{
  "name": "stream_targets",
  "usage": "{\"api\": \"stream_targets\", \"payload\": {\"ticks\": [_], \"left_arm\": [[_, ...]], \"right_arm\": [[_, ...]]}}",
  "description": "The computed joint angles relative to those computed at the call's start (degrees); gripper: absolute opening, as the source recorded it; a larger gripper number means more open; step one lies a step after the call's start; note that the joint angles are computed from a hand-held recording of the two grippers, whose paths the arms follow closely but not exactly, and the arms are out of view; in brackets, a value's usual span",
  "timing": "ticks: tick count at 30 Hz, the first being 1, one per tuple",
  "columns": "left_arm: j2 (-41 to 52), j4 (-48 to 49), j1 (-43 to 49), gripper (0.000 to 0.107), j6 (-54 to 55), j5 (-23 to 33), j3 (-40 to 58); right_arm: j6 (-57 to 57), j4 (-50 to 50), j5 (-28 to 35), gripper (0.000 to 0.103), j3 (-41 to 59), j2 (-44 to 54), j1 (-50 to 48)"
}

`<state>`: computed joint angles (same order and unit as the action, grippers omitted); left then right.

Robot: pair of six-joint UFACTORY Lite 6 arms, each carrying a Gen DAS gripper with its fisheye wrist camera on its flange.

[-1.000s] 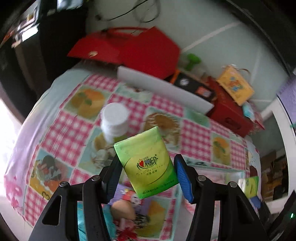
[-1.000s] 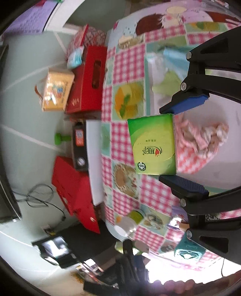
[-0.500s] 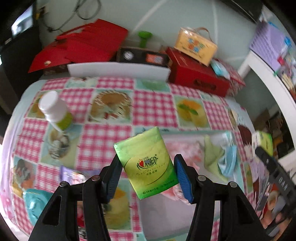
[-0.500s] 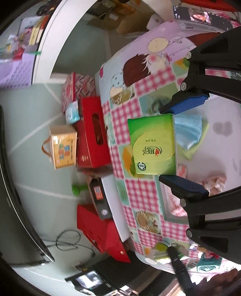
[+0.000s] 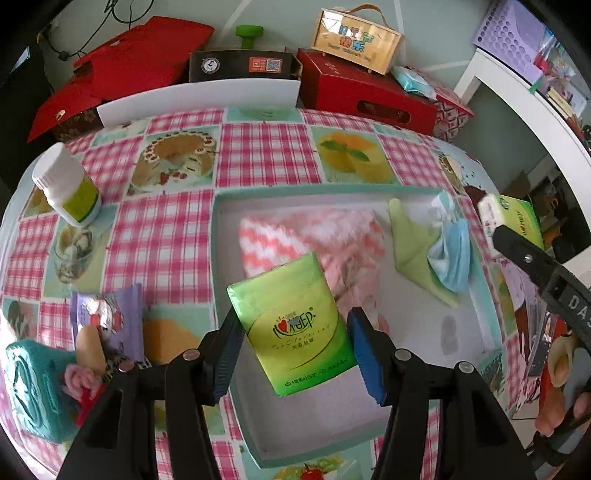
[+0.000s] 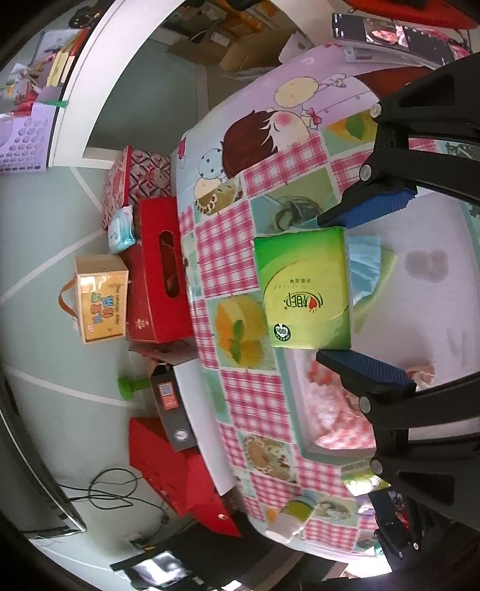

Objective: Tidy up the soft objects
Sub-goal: 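Carry the small pack with left gripper while right gripper carries its pack over the tray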

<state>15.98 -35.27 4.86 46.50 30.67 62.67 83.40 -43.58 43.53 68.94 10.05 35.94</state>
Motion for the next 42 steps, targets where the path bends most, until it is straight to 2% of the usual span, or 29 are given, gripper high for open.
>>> {"api": "stream_targets", "payload": {"ticks": [7,16,23,27,32,42], "left_arm": [[-3.00,-2.79,1.39,0.059,3.53,-0.48,-4.85],[-5.81,-5.02,2.29,0.059,7.19,-2.13,-11.15],[-5.97,-5.70,3.06,0.059,9.06,-3.53,-14.70],[-4.30,-4.15,2.46,0.059,7.30,-4.25,-14.43],[-3.35,-2.72,1.37,0.059,5.70,-4.79,-13.97],[-5.70,-5.13,3.21,0.060,7.86,0.82,-12.04]], "right_arm": [[0.95,0.31,1.25,0.068,-0.60,0.69,3.64],[3.00,3.01,0.01,0.068,-5.54,0.59,7.51],[3.19,5.93,-4.12,0.068,-9.26,1.45,7.91],[1.76,8.15,-7.83,0.068,-11.16,2.69,6.29],[1.37,9.17,-9.57,0.068,-12.38,3.27,4.93],[3.75,6.76,-4.00,0.074,-11.78,0.59,5.04]]}}
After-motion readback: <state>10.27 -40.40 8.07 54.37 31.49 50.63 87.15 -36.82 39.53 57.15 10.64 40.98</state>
